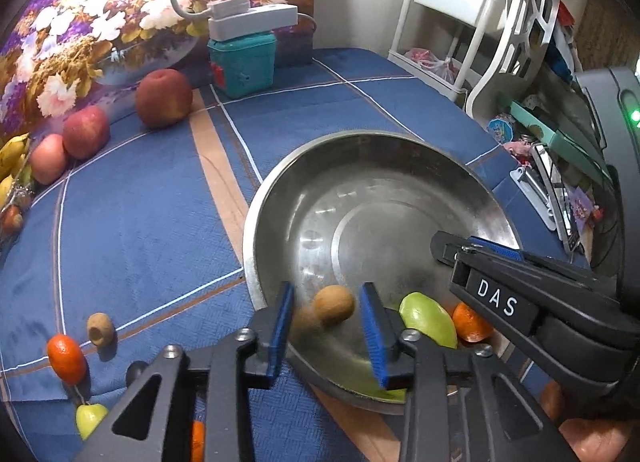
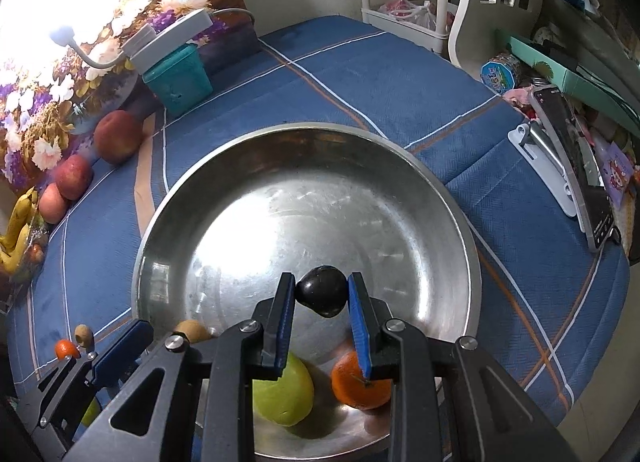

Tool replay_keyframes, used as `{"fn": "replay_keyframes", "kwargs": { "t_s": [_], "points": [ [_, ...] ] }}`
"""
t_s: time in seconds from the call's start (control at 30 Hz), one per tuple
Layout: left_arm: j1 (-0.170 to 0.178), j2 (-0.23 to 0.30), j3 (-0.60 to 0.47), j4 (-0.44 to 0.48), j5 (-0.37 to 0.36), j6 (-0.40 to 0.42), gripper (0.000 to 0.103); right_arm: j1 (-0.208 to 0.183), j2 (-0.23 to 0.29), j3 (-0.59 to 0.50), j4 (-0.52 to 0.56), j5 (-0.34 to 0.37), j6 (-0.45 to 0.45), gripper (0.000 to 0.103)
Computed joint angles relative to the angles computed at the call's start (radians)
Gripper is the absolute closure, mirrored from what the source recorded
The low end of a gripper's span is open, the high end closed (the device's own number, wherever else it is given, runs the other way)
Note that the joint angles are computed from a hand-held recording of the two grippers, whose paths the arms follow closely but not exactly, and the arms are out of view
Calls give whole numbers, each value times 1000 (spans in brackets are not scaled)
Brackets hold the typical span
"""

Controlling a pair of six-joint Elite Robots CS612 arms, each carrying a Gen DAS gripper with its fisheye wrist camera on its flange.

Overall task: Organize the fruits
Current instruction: 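Carry the plum and brown fruit into the steel bowl and release both, then move both grippers back from the bowl toward the remaining fruits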

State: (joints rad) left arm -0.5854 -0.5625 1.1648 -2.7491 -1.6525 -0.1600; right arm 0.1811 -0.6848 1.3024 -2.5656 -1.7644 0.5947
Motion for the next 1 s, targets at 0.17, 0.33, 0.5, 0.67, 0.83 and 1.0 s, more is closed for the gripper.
{"fn": "replay_keyframes", "kwargs": {
  "t_s": [0.17, 0.33, 0.5, 0.67, 0.83, 1.0],
  "points": [
    [2, -8, 6, -4, -3, 3, 60, 1, -3, 4, -3, -3, 4, 74],
    [8, -22, 16, 13, 14, -23, 60, 1, -9, 12, -11, -4, 7, 74],
    [24, -43, 36, 39, 46, -93, 60, 6, -14, 16, -18, -4, -12, 74],
    [40, -70, 70, 75, 121, -187, 60, 17, -21, 20, -13, 6, -28, 74],
    [64, -96, 119, 69, 121, -288, 60, 33, -31, 16, 1, 18, -32, 74],
    [76, -115, 153, 62, 126, -340, 60, 47, -35, -8, 21, 34, -18, 74]
  ]
}}
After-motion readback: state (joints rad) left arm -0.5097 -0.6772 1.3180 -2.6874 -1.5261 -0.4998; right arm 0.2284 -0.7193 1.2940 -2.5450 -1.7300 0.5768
